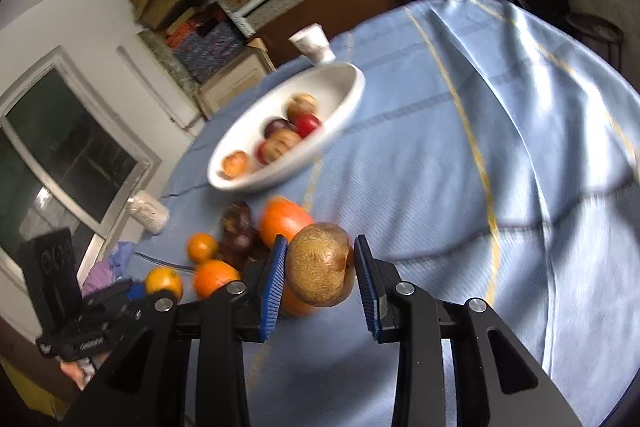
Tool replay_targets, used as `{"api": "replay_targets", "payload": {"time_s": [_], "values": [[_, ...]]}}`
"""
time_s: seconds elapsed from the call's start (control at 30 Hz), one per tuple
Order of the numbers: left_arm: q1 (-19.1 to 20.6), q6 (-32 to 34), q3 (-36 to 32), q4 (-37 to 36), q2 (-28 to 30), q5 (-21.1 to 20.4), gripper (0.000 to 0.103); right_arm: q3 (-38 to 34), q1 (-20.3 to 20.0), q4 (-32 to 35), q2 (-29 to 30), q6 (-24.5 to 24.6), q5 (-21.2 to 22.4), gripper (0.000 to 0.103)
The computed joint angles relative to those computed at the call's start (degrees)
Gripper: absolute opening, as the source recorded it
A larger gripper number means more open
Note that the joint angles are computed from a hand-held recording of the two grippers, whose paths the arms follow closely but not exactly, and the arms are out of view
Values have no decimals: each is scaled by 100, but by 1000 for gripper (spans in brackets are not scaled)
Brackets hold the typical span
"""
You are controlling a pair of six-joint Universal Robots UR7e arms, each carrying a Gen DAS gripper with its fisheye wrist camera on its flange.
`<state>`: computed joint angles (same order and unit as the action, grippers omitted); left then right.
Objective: Organize fruits
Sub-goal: 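Grasp the yellow-orange round fruit with the left tool while the right lifts the potato, then carry potato and yellow fruit over the white plate and open both tools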
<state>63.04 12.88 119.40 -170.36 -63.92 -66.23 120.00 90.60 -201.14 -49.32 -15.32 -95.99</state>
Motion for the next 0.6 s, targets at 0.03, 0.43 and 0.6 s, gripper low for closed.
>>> {"api": "replay_targets", "payload": {"time_s": [0.03,0.43,0.6], "values": [[-20,41,-117,31,9,28,38,-54,53,146,-60,3,75,34],[276,-488,-2335,926,998,274,38,-1022,611,2436,-556,696,151,34],[383,-596,-3016,747,1561,459,38,-1957,628,2039,371,535,-153,34]]}}
